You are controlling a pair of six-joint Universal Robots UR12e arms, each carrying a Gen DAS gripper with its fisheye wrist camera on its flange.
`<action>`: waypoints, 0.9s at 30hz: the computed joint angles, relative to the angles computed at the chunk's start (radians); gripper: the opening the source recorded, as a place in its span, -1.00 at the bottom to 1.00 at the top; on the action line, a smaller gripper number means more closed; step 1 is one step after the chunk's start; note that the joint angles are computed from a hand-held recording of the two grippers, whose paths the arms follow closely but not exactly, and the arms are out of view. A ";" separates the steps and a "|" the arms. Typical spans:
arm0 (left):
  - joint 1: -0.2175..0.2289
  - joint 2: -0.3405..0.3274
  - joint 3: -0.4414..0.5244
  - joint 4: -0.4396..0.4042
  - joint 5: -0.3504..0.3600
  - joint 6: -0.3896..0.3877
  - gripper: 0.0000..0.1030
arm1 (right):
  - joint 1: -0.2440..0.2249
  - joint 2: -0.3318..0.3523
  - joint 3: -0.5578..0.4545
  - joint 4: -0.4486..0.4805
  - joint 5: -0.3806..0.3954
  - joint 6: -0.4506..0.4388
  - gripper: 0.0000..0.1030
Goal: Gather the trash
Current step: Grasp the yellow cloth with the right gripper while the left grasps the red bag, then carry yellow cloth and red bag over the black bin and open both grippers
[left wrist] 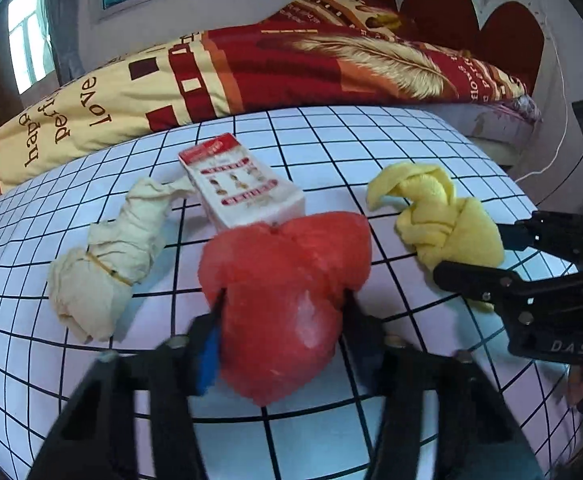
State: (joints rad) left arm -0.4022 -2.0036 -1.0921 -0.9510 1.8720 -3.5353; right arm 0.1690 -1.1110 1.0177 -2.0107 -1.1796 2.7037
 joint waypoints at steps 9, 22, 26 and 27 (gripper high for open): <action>-0.026 0.049 -0.077 0.078 0.027 -0.004 -0.32 | -0.028 -0.082 0.117 -0.100 0.019 0.006 -0.21; -0.137 0.108 -0.128 0.183 0.092 0.010 -0.32 | -0.112 -0.296 0.361 -0.199 0.006 -0.026 -0.21; -0.168 0.117 -0.140 0.191 0.108 0.003 -0.32 | -0.138 -0.358 0.423 -0.232 0.029 -0.018 -0.21; -0.176 0.117 -0.140 0.188 0.115 0.001 -0.32 | -0.144 -0.372 0.437 -0.237 0.035 -0.026 -0.21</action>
State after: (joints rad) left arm -0.5778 -1.8868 -1.2322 -0.7628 1.9868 -3.5345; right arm 0.0246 -1.4828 1.4546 -2.2480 -1.1442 2.6781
